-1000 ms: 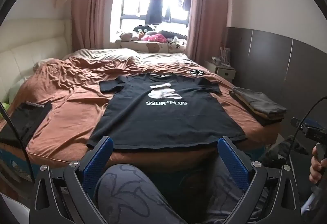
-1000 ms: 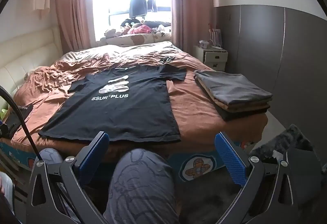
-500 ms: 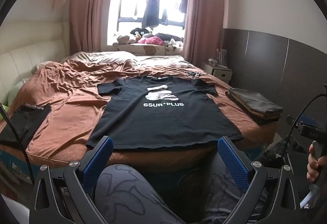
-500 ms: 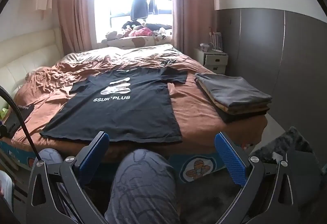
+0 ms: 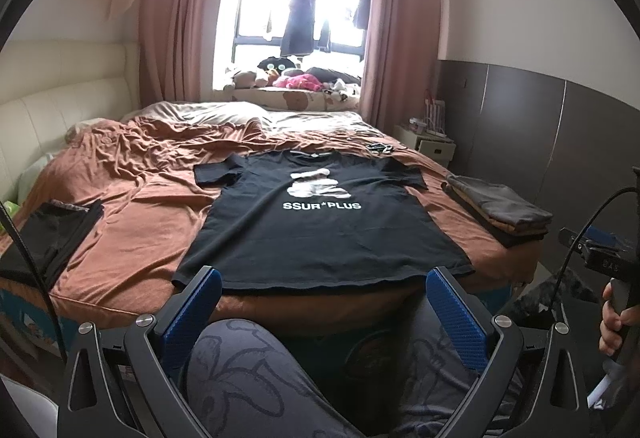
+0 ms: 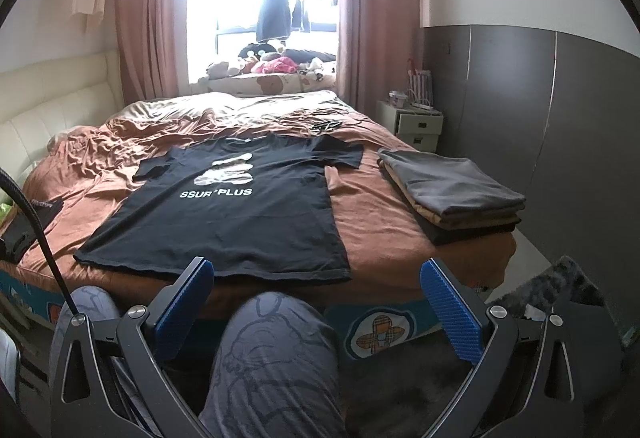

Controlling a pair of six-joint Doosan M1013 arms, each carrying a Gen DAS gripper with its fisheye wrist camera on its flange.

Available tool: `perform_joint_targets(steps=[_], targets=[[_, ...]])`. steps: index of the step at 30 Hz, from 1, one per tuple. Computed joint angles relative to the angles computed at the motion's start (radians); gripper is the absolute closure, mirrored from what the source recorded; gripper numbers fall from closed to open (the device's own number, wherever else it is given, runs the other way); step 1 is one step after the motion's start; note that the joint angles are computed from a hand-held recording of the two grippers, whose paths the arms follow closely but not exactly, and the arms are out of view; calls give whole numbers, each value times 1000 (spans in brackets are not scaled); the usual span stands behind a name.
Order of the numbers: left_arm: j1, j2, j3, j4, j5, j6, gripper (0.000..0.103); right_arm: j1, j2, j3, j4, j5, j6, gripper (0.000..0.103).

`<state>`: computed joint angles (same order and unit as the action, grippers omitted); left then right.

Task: Fold small clothes

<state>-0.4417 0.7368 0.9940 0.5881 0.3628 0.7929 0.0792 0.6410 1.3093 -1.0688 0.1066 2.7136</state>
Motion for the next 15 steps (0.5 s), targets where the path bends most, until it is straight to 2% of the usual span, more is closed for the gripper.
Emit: perform_joint_targets(steps=[6, 8, 12, 15], targets=[[0, -3, 7, 27, 0, -27, 0, -4, 2, -1, 38, -5, -32, 0], [0, -4, 9, 33, 0, -35, 0, -4, 4, -6, 100, -1, -92, 0], [0, -4, 10, 53, 2, -57, 0, -3, 4, -7, 105, -5, -96, 0], [1, -5, 10, 59, 5, -72, 0, -4, 5, -11, 194, -12, -187, 0]])
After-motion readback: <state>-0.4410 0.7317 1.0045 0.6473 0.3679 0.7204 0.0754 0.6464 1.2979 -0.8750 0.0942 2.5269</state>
